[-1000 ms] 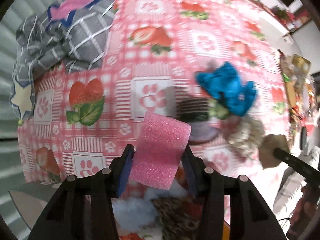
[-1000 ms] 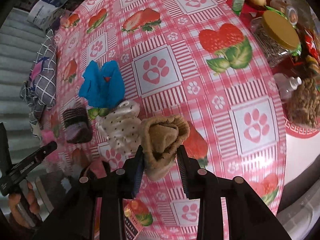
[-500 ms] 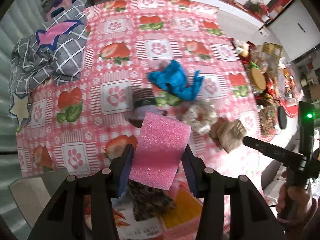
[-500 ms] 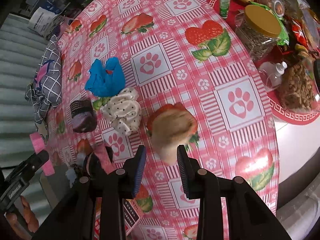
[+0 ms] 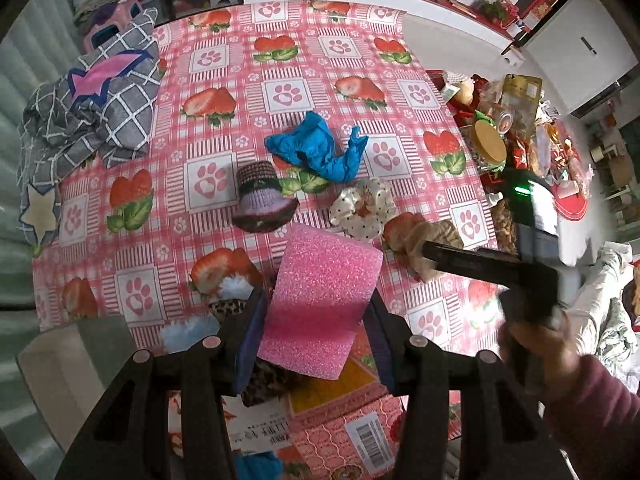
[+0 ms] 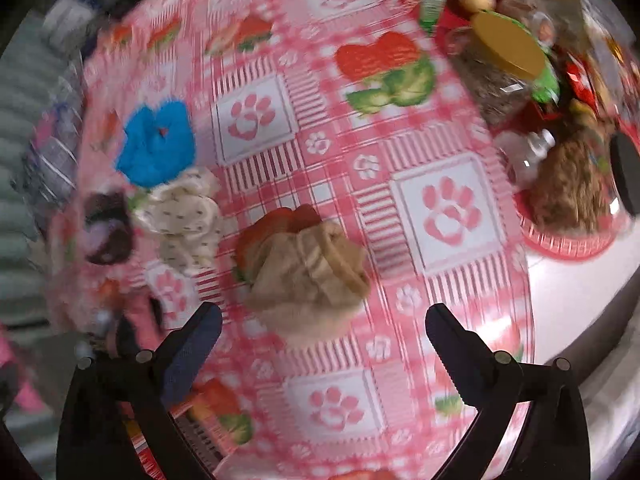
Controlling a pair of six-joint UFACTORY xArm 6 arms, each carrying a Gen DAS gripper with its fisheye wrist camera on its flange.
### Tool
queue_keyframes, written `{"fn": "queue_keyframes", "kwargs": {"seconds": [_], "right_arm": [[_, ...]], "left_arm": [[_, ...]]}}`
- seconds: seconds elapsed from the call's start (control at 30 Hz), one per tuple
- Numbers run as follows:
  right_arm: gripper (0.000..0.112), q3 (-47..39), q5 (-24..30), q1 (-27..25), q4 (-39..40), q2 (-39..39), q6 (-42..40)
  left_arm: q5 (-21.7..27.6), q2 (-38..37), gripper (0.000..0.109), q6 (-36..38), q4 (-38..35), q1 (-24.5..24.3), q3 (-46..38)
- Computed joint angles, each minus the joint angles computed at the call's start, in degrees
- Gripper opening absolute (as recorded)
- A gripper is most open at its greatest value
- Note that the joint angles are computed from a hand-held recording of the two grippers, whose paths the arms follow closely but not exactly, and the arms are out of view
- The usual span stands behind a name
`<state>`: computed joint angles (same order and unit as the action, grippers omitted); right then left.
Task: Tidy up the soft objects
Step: 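Lift the pink sponge with the left tool while the right tool lifts the beige sock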
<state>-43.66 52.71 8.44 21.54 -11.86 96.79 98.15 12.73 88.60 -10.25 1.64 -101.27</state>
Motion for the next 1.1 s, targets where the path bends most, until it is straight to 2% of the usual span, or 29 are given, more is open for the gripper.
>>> {"fn": "queue_keyframes", "kwargs": {"seconds": [0.17, 0.23, 0.33, 0.43, 0.47, 0.57, 0.63, 0.7, 0.73, 0.9, 1.03, 1.1], "right_arm": [[0.103, -0.3, -1.3, -0.8, 7.4, 6.6, -9.2], [0.103, -2.2, 0.9, -1.0, 6.5, 8.2, -9.9], [0.103, -1.7, 0.1, -0.5, 5.6, 7.8, -7.5], [0.103, -1.1, 0.0, -1.8, 10.6, 8.0, -14.4], [0.101, -0.5, -0.2, -1.9, 10.3, 7.2, -13.6], [0.072, -1.1, 2.0, -1.5, 6.0, 5.9, -9.3], [0.034, 0.0, 0.5, -0.8, 4.1, 4.0, -7.7], [0.031, 3.8, -4.9, 0.7, 4.0, 0.0, -4.0], [0.031, 4.6, -5.3, 1.3, 3.0, -1.7, -1.5], [0.031, 4.1, -2.9, 4.8, -3.5, -7.8, 9.3], [0.031, 1.8, -0.4, 7.7, -5.9, -11.2, 16.5], [0.031, -0.1, 2.0, 7.7, -5.9, -12.0, 17.4]], "left_arm": [[-1.0, -1.6, 0.052, 0.3, 1.0, -0.1, 2.2], [-1.3, -2.5, 0.052, 0.3, 1.0, -0.2, 3.3], [-2.1, -4.4, 0.052, 1.0, 0.8, -0.4, 5.6], [-2.2, -6.4, 0.052, 1.8, 1.1, -0.6, 8.0], [-2.1, -7.0, 0.052, 2.1, 1.2, -0.6, 8.7], [-2.0, -9.3, 0.052, 4.1, 1.2, -0.5, 11.2], [-1.9, -11.0, 0.052, 5.7, 1.4, -0.3, 13.0], [-1.6, -12.4, 0.052, 7.1, 1.5, 0.0, 14.3], [-1.4, -13.0, 0.052, 7.8, 1.5, 0.1, 14.8], [0.9, -16.8, 0.052, 14.5, 1.9, 2.2, 17.8], [3.7, -18.9, 0.052, 20.4, 2.5, 4.5, 18.7], [5.2, -20.0, 0.052, 24.4, 2.8, 6.2, 19.1]]}}
